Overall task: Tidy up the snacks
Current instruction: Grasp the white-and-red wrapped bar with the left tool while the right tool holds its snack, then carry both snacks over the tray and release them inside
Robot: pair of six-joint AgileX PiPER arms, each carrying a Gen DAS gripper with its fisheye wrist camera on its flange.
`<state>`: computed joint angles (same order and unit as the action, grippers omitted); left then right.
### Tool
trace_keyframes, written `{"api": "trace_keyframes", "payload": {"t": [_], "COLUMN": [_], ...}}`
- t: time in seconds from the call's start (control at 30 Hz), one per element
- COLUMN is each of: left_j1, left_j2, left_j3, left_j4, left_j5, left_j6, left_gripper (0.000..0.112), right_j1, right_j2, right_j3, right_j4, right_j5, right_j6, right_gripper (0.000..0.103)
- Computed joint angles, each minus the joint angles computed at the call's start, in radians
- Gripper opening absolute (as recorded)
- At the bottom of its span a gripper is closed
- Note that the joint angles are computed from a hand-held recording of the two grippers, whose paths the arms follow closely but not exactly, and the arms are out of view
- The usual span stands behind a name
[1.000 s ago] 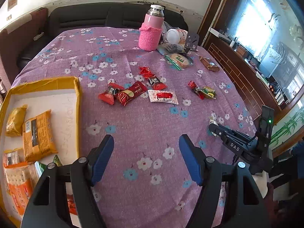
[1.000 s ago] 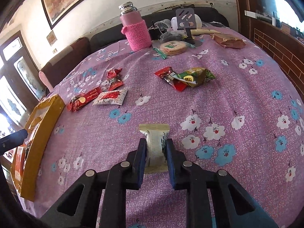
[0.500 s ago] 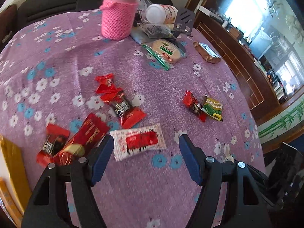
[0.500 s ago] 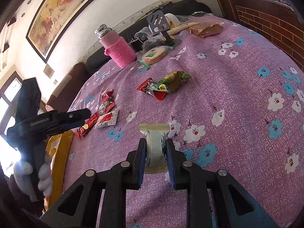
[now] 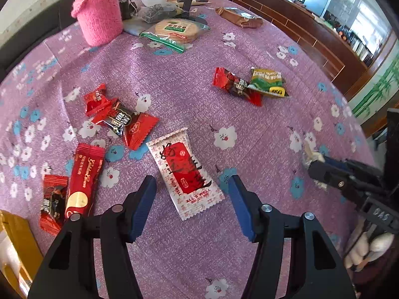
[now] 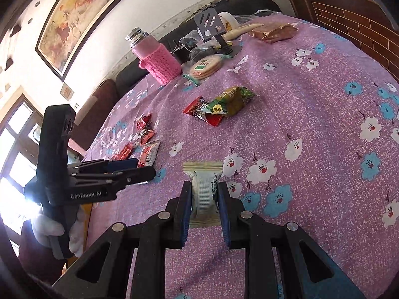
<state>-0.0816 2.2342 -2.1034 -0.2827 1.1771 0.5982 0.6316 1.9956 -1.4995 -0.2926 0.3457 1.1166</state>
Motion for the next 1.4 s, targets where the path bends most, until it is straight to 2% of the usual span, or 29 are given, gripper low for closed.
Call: {"api": "trace_keyframes", "payload": {"t": [0.07,0.17,0.27,0.3,0.33,0.43,0.57,0.83,1.0,1.13,1.2,1.27,1.33,1.4], "left_j1": [-0.023,-0.048,-0.080,-0.083,-0.083,-0.101,-0.079,0.052,0.185,0.336,0.413,0.477,0.542,0.608], "left_j2": [-0.038,-0.020,-0.028,-0.045,-0.062,-0.118,-0.199,-0.446,-0.580,-0.639,-0.652,-0.671,-0.683,-0.694], "left_j3": [0.083,0.063,0.095,0.125,0.148,0.239,0.332,0.559,0.661,0.701,0.711,0.728,0.742,0.757], "left_j4": [0.044,0.084,0.128,0.127,0.110,0.143,0.096,-0.093,-0.206,-0.334,-0.390,-0.430,-0.472,-0.515], "left_j5": [-0.101,-0.135,-0.202,-0.225,-0.232,-0.297,-0.319,-0.343,-0.320,-0.248,-0.211,-0.190,-0.162,-0.133], "left_j6": [-0.015,-0.087,-0.123,-0.115,-0.096,-0.114,-0.105,0.022,0.104,0.178,0.210,0.244,0.284,0.328], "left_gripper": [0.059,0.059,0.058,0.051,0.025,0.024,0.024,0.025,0.025,0.025,0.025,0.025,0.025,0.025], "right_j1": [0.003,0.002,-0.002,-0.003,-0.002,-0.003,-0.003,0.007,0.012,0.023,0.026,0.030,0.054,0.109], "right_j2": [0.002,-0.003,-0.003,-0.002,-0.002,-0.003,-0.007,-0.018,-0.022,-0.019,-0.013,-0.010,-0.034,-0.052], "right_j3": [-0.003,0.006,0.009,0.007,0.006,0.008,0.015,0.022,0.034,0.036,0.023,0.003,0.018,-0.007], "right_j4": [-0.010,-0.020,-0.005,-0.001,0.000,-0.004,-0.020,-0.138,-0.259,-0.356,-0.340,-0.241,-0.180,-0.181], "right_j5": [0.002,-0.005,-0.011,-0.010,-0.009,-0.012,-0.018,-0.017,-0.008,0.027,0.047,0.066,0.052,0.098], "right_j6": [0.006,0.020,0.008,0.003,0.000,0.002,0.023,0.125,0.250,0.360,0.346,0.256,0.202,0.173], "right_gripper": [0.022,0.022,0.022,0.022,0.022,0.022,0.022,0.022,0.022,0.022,0.022,0.022,0.022,0.022]}}
